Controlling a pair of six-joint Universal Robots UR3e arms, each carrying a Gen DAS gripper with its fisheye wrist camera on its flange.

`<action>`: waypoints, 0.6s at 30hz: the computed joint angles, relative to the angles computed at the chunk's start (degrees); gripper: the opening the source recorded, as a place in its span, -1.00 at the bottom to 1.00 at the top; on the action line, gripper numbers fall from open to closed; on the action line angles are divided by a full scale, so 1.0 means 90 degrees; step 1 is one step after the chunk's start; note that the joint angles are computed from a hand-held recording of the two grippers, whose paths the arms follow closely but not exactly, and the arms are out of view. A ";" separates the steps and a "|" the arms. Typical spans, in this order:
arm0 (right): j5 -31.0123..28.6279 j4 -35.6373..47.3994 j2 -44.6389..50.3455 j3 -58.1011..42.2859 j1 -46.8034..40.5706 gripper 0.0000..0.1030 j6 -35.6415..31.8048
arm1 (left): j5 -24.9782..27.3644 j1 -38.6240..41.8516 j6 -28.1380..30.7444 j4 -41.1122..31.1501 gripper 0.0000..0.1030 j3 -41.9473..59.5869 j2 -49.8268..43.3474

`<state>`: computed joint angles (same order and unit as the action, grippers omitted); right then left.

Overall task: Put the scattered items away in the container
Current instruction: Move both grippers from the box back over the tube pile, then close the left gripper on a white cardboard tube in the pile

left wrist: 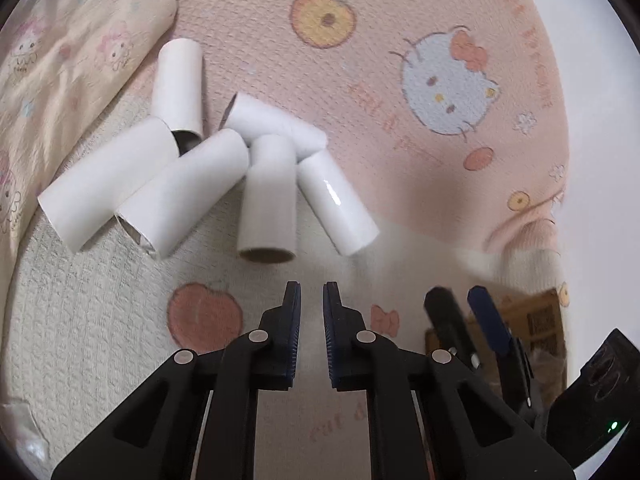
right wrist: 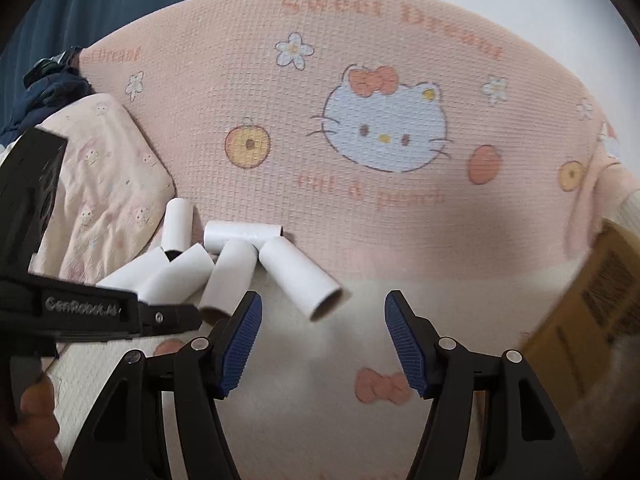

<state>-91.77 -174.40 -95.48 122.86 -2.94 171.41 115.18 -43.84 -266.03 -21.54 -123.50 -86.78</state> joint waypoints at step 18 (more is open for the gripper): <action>0.2444 0.0838 0.1330 -0.0846 -0.1775 0.22 0.1299 | -0.2219 0.2035 0.1552 0.0982 0.03 0.0488 -0.0623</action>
